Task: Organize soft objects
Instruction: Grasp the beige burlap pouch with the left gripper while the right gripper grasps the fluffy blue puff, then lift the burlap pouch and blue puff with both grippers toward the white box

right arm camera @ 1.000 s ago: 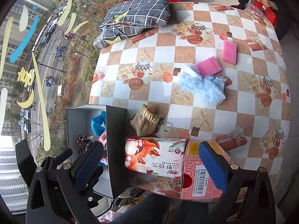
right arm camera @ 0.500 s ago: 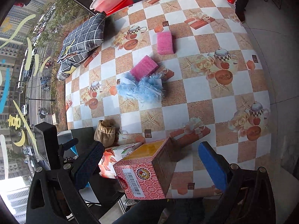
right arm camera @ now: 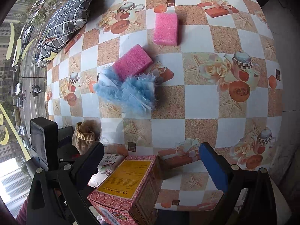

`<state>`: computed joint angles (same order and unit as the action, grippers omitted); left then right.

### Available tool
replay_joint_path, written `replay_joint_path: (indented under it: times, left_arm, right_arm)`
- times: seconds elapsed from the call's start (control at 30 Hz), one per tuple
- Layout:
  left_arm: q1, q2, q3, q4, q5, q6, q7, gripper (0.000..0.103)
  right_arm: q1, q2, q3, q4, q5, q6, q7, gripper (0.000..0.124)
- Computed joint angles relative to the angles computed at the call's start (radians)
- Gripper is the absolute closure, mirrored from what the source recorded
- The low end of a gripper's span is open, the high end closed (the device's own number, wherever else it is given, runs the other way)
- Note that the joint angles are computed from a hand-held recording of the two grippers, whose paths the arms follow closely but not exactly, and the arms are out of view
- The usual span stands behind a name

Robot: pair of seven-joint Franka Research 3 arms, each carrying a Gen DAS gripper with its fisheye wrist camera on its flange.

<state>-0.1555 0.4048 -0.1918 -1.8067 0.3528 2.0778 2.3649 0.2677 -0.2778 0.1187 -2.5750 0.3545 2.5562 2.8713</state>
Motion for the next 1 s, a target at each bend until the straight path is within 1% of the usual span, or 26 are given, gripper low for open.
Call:
replay_joint_path:
  times: [0.07, 0.13, 0.23, 0.33, 0.4, 0.43, 0.5, 0.53, 0.57, 0.6, 0.63, 0.67, 0.7, 0.73, 0.77, 0.83, 0.9, 1.0]
  left_arm:
    - [-0.009, 0.006, 0.001, 0.001, 0.002, -0.013, -0.025, 0.0]
    - [-0.018, 0.014, 0.003, 0.001, 0.014, -0.018, -0.049, 0.0]
    - [-0.027, 0.018, 0.004, -0.008, 0.028, -0.015, -0.084, 0.0]
    - [-0.035, 0.035, 0.009, -0.001, 0.046, -0.017, -0.118, 0.0]
    - [-0.037, 0.039, 0.016, -0.012, 0.07, -0.004, -0.14, 0.0]
    - [-0.038, 0.04, 0.018, -0.018, 0.08, 0.003, -0.149, 0.001]
    - [-0.034, 0.035, 0.016, -0.037, 0.09, 0.025, -0.153, 0.006]
    - [-0.03, 0.033, 0.012, -0.04, 0.083, 0.024, -0.147, 0.007]
    - [-0.028, 0.03, 0.01, -0.045, 0.081, 0.028, -0.143, 0.008]
    - [-0.027, 0.024, 0.009, -0.056, 0.082, 0.035, -0.143, 0.009]
    - [-0.022, 0.023, 0.004, -0.055, 0.07, 0.032, -0.128, 0.012]
    - [-0.015, 0.015, -0.004, -0.057, 0.047, 0.02, -0.108, 0.015]
    - [-0.009, 0.007, -0.011, -0.062, 0.027, 0.021, -0.092, 0.022]
    - [-0.007, -0.003, -0.013, -0.074, 0.022, 0.036, -0.082, 0.03]
    - [-0.004, -0.014, -0.016, -0.087, 0.016, 0.052, -0.069, 0.036]
    - [0.001, -0.036, -0.02, -0.115, 0.009, 0.091, -0.044, 0.059]
    - [0.001, -0.045, -0.019, -0.131, 0.005, 0.113, -0.029, 0.065]
    - [0.003, -0.046, -0.019, -0.133, -0.014, 0.12, -0.015, 0.065]
  right_arm:
    - [0.009, 0.065, -0.037, 0.023, 0.043, 0.026, -0.11, 0.022]
    - [0.008, 0.13, -0.058, 0.056, 0.075, 0.036, -0.206, 0.022]
    - [-0.006, 0.215, -0.07, 0.11, 0.092, 0.047, -0.317, 0.022]
    - [-0.013, 0.294, -0.072, 0.159, 0.157, 0.067, -0.449, 0.022]
    - [-0.017, 0.342, -0.068, 0.198, 0.171, 0.051, -0.506, 0.022]
    - [-0.017, 0.359, -0.068, 0.213, 0.148, 0.037, -0.501, 0.022]
    - [-0.012, 0.379, -0.07, 0.231, 0.096, 0.012, -0.465, 0.022]
    - [-0.008, 0.376, -0.07, 0.222, 0.082, 0.019, -0.443, 0.026]
    - [0.0, 0.363, -0.072, 0.208, 0.047, 0.033, -0.401, 0.034]
    - [0.005, 0.349, -0.072, 0.193, 0.013, 0.047, -0.369, 0.039]
    - [0.009, 0.336, -0.073, 0.186, -0.035, 0.036, -0.333, 0.056]
    - [0.01, 0.322, -0.069, 0.169, -0.038, 0.05, -0.335, 0.08]
    - [0.009, 0.305, -0.062, 0.139, 0.007, 0.089, -0.36, 0.089]
    - [0.012, 0.284, -0.056, 0.106, 0.034, 0.129, -0.354, 0.091]
    - [0.016, 0.259, -0.05, 0.074, 0.023, 0.15, -0.316, 0.093]
    - [0.024, 0.209, -0.033, 0.013, -0.003, 0.172, -0.24, 0.096]
    - [0.041, 0.153, -0.012, -0.053, 0.024, 0.189, -0.189, 0.096]
    - [0.068, 0.055, 0.031, -0.152, 0.049, 0.188, -0.08, 0.096]
